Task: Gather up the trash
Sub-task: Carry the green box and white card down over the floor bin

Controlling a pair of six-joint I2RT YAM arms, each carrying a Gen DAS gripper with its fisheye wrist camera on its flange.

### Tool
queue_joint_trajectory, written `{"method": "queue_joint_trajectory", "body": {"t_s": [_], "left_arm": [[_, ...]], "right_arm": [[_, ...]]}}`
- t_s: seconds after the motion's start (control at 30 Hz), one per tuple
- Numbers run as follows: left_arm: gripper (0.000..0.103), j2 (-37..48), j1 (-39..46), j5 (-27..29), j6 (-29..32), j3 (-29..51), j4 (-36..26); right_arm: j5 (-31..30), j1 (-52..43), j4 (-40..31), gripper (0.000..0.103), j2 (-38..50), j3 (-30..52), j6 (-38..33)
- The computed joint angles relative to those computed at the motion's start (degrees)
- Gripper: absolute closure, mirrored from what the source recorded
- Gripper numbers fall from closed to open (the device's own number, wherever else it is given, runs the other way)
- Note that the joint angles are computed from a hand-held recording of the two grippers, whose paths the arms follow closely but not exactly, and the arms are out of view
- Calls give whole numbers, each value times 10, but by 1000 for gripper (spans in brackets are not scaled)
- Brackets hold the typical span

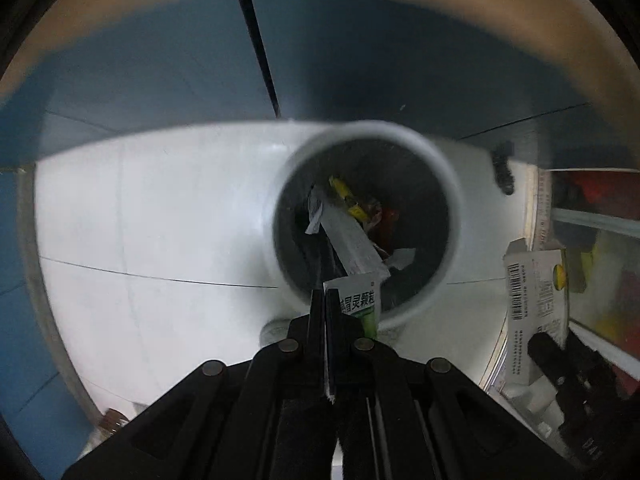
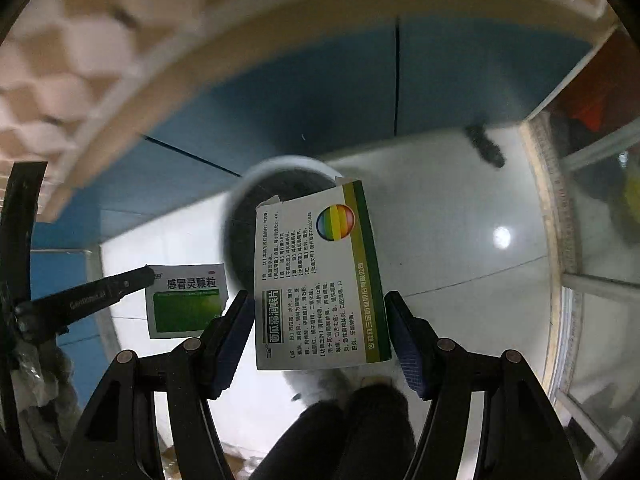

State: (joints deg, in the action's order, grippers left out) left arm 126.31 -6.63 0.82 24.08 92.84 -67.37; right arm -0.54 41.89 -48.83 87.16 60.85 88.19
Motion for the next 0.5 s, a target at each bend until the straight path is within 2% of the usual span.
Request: {"method": "queue_joint_trajectory", "body": {"t_s": [0.1, 0.17, 0.27, 0.43, 0.5], "left_arm": [[103, 42, -9, -1, -16, -15, 49], [103, 59, -6, 2, -18, -22, 70], [103, 76, -5, 4, -18, -21, 73], [103, 74, -4, -4, -10, -28, 77], [99, 66, -3, -13, -6, -29, 78]], "right_arm": [[-26, -18, 147, 35, 50, -88, -11], [-36, -27, 204, 35, 87, -105, -21], [-47, -31, 261, 35, 135, -116, -31], [-63, -40, 305, 35, 171, -125, -43], [-68, -44, 318, 35, 174, -134, -48]]}}
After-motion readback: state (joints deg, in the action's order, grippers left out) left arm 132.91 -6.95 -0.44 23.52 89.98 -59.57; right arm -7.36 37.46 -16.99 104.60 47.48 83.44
